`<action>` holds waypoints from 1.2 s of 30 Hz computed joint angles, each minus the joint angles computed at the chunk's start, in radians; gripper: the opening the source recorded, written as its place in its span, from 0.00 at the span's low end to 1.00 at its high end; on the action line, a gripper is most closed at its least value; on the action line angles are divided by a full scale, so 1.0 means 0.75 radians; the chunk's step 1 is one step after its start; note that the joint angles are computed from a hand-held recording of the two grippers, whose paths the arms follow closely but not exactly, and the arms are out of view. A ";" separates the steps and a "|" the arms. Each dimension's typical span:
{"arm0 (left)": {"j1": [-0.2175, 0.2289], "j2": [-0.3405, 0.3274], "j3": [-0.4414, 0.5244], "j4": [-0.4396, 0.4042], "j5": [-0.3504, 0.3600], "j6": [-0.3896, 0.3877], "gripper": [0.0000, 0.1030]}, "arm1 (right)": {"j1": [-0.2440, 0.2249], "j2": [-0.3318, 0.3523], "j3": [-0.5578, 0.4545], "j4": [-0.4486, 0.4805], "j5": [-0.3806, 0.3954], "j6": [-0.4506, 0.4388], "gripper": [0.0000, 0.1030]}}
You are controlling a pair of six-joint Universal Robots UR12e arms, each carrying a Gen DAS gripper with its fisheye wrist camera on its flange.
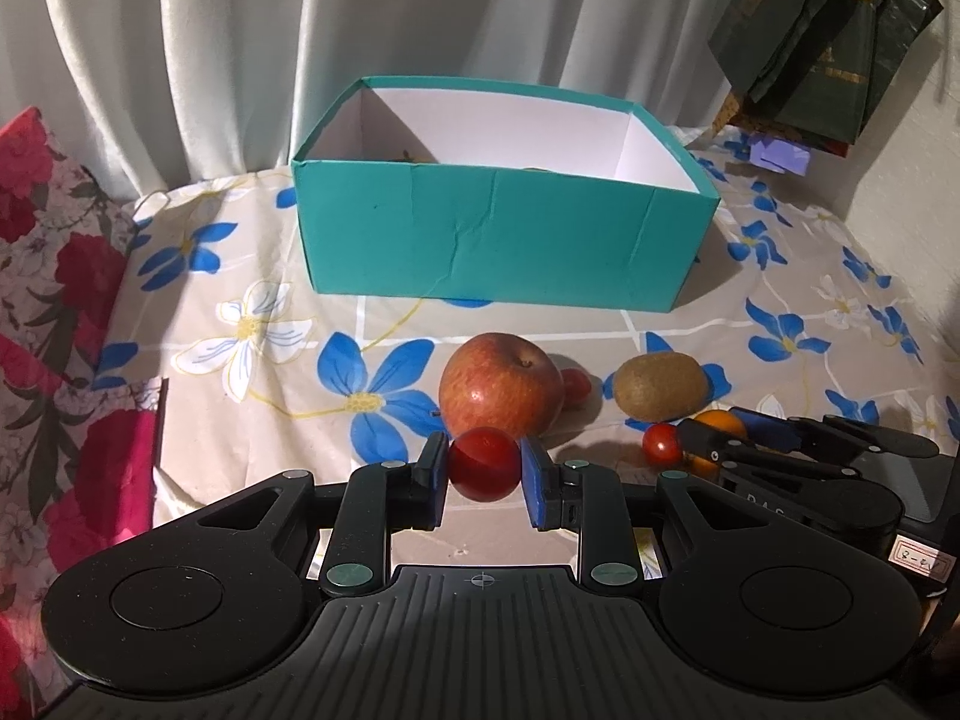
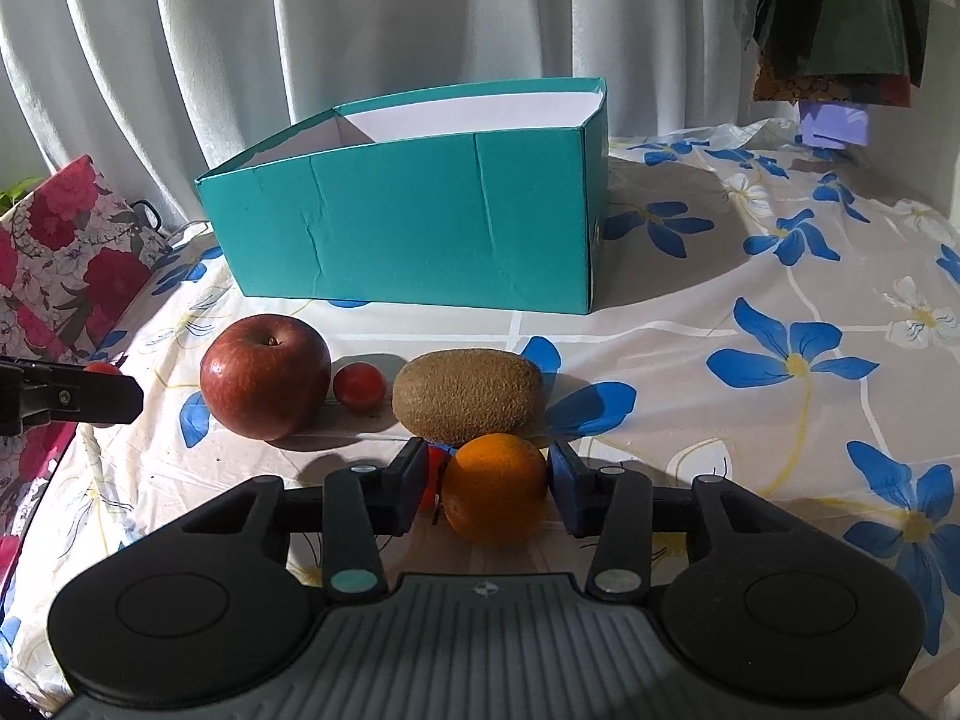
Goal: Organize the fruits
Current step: 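Carry tomato and tangerine into the box while the left gripper releases the tomato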
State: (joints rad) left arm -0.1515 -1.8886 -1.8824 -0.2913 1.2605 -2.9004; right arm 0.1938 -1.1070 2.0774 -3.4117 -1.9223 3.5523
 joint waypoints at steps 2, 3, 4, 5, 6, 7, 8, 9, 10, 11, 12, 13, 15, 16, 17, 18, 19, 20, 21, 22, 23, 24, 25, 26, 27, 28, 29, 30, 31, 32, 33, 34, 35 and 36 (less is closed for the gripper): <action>-0.002 -0.002 0.007 0.009 -0.004 0.001 0.28 | -0.004 -0.008 0.004 -0.001 0.010 0.018 0.34; -0.002 -0.003 0.008 0.020 -0.010 0.002 0.28 | -0.004 -0.010 0.007 -0.018 0.012 0.018 0.34; -0.003 -0.003 0.010 0.033 -0.015 0.003 0.28 | -0.003 -0.012 0.008 -0.032 0.008 0.008 0.34; -0.004 -0.003 0.011 0.047 -0.018 0.001 0.28 | 0.002 -0.014 0.007 -0.047 -0.009 -0.002 0.34; -0.007 -0.004 0.015 0.061 -0.020 -0.001 0.28 | 0.008 -0.014 0.004 -0.067 -0.033 -0.014 0.34; -0.010 -0.005 0.020 0.068 -0.019 -0.001 0.28 | 0.011 -0.016 0.001 -0.081 -0.046 -0.028 0.34; -0.014 -0.006 0.026 0.073 -0.011 -0.004 0.28 | 0.014 -0.019 -0.002 -0.091 -0.056 -0.037 0.34; -0.020 -0.008 0.035 0.074 0.001 -0.008 0.28 | 0.016 -0.021 -0.006 -0.103 -0.067 -0.040 0.34; -0.026 -0.011 0.045 0.074 0.015 -0.009 0.28 | 0.016 -0.023 -0.009 -0.116 -0.074 -0.043 0.34; -0.034 -0.015 0.057 0.077 0.034 -0.012 0.28 | 0.015 -0.027 -0.012 -0.124 -0.075 -0.051 0.34; -0.041 -0.019 0.068 0.081 0.050 -0.017 0.28 | 0.015 -0.028 -0.014 -0.137 -0.082 -0.054 0.34; -0.047 -0.025 0.082 0.085 0.066 -0.024 0.28 | 0.016 -0.029 -0.015 -0.157 -0.093 -0.059 0.34; -0.062 -0.039 0.116 0.089 0.106 -0.044 0.28 | 0.015 -0.031 -0.019 -0.196 -0.101 -0.081 0.34; -0.071 -0.048 0.135 0.086 0.132 -0.056 0.28 | 0.014 -0.031 -0.021 -0.210 -0.105 -0.089 0.34; -0.079 -0.057 0.156 0.081 0.156 -0.067 0.28 | 0.014 -0.033 -0.024 -0.220 -0.113 -0.097 0.34; -0.085 -0.066 0.176 0.078 0.172 -0.080 0.28 | 0.014 -0.032 -0.026 -0.236 -0.123 -0.101 0.34; -0.088 -0.075 0.191 0.081 0.176 -0.090 0.28 | 0.013 -0.033 -0.027 -0.247 -0.126 -0.106 0.34; -0.093 -0.084 0.207 0.089 0.183 -0.095 0.28 | 0.011 -0.034 -0.028 -0.259 -0.129 -0.111 0.34; -0.099 -0.092 0.221 0.094 0.193 -0.096 0.28 | 0.010 -0.034 -0.028 -0.273 -0.136 -0.113 0.34; -0.103 -0.098 0.233 0.099 0.200 -0.096 0.28 | 0.009 -0.036 -0.029 -0.278 -0.138 -0.118 0.34; -0.106 -0.104 0.246 0.101 0.198 -0.097 0.28 | 0.008 -0.036 -0.029 -0.286 -0.142 -0.123 0.34; -0.108 -0.109 0.255 0.103 0.192 -0.097 0.28 | 0.007 -0.036 -0.030 -0.293 -0.148 -0.127 0.34; -0.109 -0.113 0.264 0.107 0.186 -0.097 0.28 | 0.005 -0.038 -0.030 -0.294 -0.150 -0.131 0.34; -0.111 -0.117 0.270 0.113 0.185 -0.098 0.28 | 0.005 -0.040 -0.028 -0.297 -0.153 -0.132 0.34; -0.113 -0.122 0.279 0.120 0.187 -0.099 0.28 | 0.005 -0.040 -0.027 -0.305 -0.160 -0.128 0.34; -0.114 -0.127 0.287 0.122 0.187 -0.101 0.28 | 0.004 -0.042 -0.026 -0.306 -0.161 -0.128 0.34; -0.116 -0.132 0.296 0.121 0.188 -0.106 0.28 | 0.004 -0.044 -0.025 -0.306 -0.165 -0.128 0.34; -0.118 -0.137 0.305 0.118 0.190 -0.112 0.28 | 0.003 -0.044 -0.024 -0.312 -0.170 -0.125 0.34; -0.118 -0.142 0.314 0.116 0.189 -0.115 0.28 | 0.002 -0.044 -0.023 -0.315 -0.168 -0.126 0.34; -0.119 -0.146 0.322 0.113 0.190 -0.118 0.28 | 0.001 -0.045 -0.022 -0.316 -0.167 -0.128 0.34; -0.120 -0.151 0.332 0.109 0.193 -0.120 0.28 | 0.000 -0.044 -0.023 -0.319 -0.172 -0.124 0.34; -0.121 -0.156 0.339 0.108 0.197 -0.120 0.28 | -0.001 -0.043 -0.023 -0.322 -0.169 -0.123 0.34; -0.123 -0.161 0.347 0.105 0.201 -0.119 0.28 | -0.002 -0.043 -0.023 -0.324 -0.166 -0.122 0.34; -0.125 -0.165 0.355 0.099 0.207 -0.121 0.28 | -0.003 -0.043 -0.023 -0.325 -0.165 -0.120 0.34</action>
State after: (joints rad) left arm -0.2450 -2.0123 -1.6161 -0.2167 1.4159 -2.9913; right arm 0.1915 -1.1389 2.0599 -3.6553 -2.0459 3.4620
